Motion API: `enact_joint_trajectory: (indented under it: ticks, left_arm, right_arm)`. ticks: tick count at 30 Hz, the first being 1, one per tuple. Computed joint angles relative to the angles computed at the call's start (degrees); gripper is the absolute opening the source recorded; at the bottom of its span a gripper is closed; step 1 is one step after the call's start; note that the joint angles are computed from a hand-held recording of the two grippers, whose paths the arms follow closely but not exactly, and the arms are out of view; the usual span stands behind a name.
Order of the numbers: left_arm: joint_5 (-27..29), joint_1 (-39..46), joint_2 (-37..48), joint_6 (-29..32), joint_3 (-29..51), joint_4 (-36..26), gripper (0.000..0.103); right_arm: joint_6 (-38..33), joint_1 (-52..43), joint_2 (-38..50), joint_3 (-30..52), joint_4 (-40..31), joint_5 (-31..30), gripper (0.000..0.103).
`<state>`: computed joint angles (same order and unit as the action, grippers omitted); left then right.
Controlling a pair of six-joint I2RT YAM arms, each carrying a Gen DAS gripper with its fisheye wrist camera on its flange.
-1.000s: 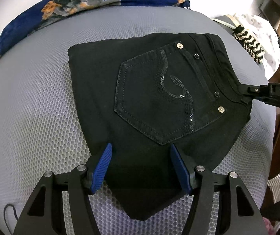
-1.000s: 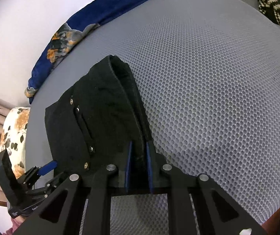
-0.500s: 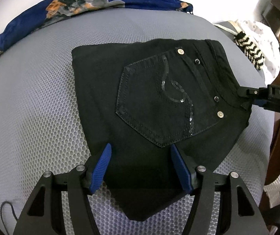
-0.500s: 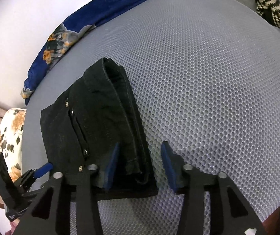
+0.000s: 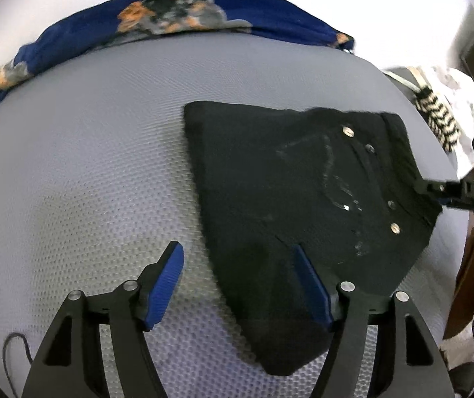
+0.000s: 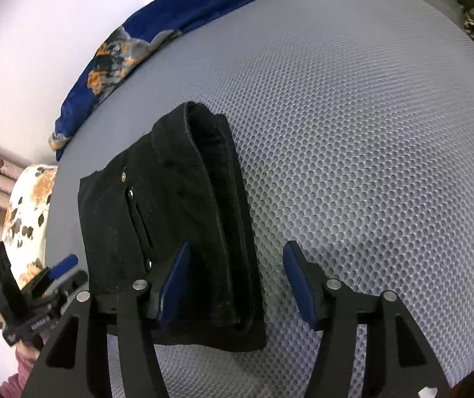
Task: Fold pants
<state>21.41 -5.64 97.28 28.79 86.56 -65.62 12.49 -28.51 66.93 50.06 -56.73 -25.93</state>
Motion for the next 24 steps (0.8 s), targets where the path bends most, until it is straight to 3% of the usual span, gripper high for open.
enact_joint_trajectory:
  ticks: [13,24]
  left_arm:
    - [13.1,8.3,17.5,-1.8,16.8,-16.8,0.070]
    - [15.7,5.9,21.2,-0.7,20.3,-19.9,0.070]
  right_arm:
    - [-13.2,-10.8,11.2,0.9,-1.0,-16.1,0.058]
    - [-23.2,-16.3,19.4,3.0,-4.8,-25.5,0.057]
